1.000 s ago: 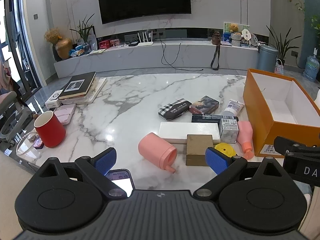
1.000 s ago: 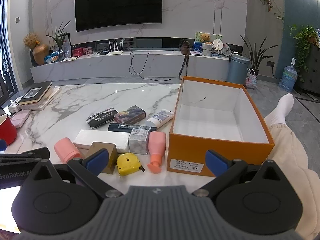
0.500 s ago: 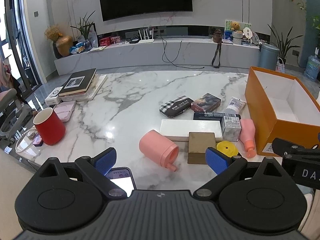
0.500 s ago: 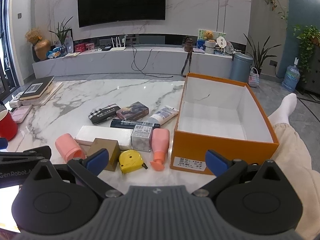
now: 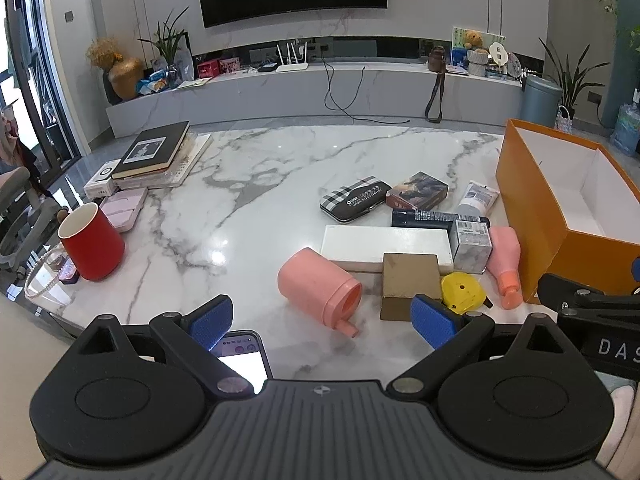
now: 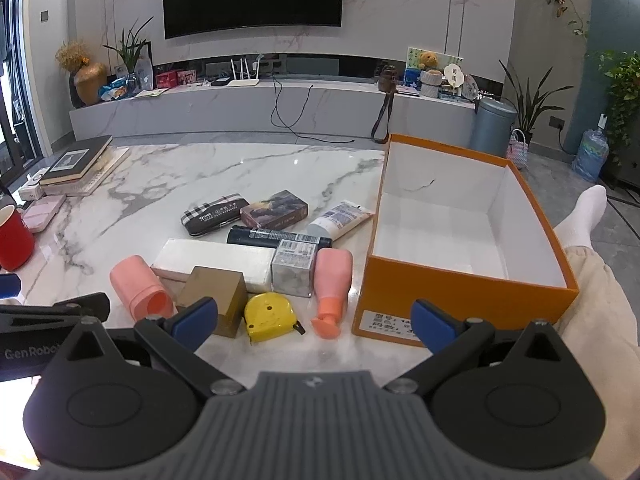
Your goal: Organize rigid objects
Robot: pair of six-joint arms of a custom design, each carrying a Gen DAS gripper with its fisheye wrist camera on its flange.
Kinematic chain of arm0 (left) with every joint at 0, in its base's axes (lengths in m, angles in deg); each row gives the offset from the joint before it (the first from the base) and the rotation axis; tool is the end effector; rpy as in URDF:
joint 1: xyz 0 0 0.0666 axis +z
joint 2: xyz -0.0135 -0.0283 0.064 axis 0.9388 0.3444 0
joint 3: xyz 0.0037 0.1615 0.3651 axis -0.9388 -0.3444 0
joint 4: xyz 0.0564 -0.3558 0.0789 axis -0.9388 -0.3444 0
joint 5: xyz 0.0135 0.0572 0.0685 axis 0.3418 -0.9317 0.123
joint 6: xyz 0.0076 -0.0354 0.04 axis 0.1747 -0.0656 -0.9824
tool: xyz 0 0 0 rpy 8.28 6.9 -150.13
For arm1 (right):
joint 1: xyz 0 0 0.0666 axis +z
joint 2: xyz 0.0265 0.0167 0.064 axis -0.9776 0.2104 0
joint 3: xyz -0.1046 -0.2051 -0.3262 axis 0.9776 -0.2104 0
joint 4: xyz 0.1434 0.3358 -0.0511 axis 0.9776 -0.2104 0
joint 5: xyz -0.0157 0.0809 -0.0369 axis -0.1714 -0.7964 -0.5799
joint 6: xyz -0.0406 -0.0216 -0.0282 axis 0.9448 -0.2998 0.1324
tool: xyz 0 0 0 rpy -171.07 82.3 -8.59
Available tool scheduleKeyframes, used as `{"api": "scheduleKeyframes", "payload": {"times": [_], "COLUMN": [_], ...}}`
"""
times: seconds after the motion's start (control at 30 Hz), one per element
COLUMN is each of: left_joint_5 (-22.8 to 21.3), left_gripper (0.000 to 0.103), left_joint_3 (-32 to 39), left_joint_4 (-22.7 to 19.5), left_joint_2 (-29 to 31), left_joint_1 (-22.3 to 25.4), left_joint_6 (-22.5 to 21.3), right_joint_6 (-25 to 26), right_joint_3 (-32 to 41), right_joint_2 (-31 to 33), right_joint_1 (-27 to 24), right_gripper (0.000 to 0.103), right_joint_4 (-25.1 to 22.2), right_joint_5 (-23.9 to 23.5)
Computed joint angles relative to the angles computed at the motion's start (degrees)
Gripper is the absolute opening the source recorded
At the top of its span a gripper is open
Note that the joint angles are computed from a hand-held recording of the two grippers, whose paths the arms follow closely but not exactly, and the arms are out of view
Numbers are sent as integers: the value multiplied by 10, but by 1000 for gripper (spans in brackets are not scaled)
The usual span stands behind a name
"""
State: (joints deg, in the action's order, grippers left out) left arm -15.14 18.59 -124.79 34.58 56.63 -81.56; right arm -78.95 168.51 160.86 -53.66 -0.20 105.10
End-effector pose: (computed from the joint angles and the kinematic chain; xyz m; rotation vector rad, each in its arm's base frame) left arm 0.5322 -0.1212 0.4192 0.2131 2.3171 0.0294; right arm 0.5166 0.2155 0.4307 0.1825 2.2951 -0.0897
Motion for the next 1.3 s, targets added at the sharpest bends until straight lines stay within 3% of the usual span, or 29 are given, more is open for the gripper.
{"api": "scheduleKeyframes", "payload": {"times": [0.43,0.57,0.67,0.83,0.9,0.93,1.0,1.17,1.3], "left_joint_5": [10,29,65,149,184,195,192,180,171], "left_gripper": [103,103,103,103,102,91,83,83,83], "left_joint_3": [5,8,35,136,186,213,265,396,602], "left_joint_4": [2,24,5,-100,-153,-182,-227,-328,-495], "left_joint_2": [8,12,26,86,117,135,168,254,372], "left_joint_1": [5,12,24,53,64,67,69,75,83], "left_joint_6": [-4,-37,-53,-78,-77,-77,-67,-33,-8], "right_joint_6": [2,18,29,42,37,35,30,6,-6], "right_joint_3": [16,15,11,45,80,101,143,249,332], "right_joint_2": [14,17,19,51,74,89,118,194,252], "right_joint_1": [-3,-11,-21,-36,-41,-43,-45,-48,-46], "right_gripper": [101,101,101,98,86,80,76,76,76], "right_joint_4": [-15,-3,21,4,-23,-39,-68,-138,-194], "right_joint_5": [-9,-37,-78,-155,-184,-197,-217,-259,-274]}}
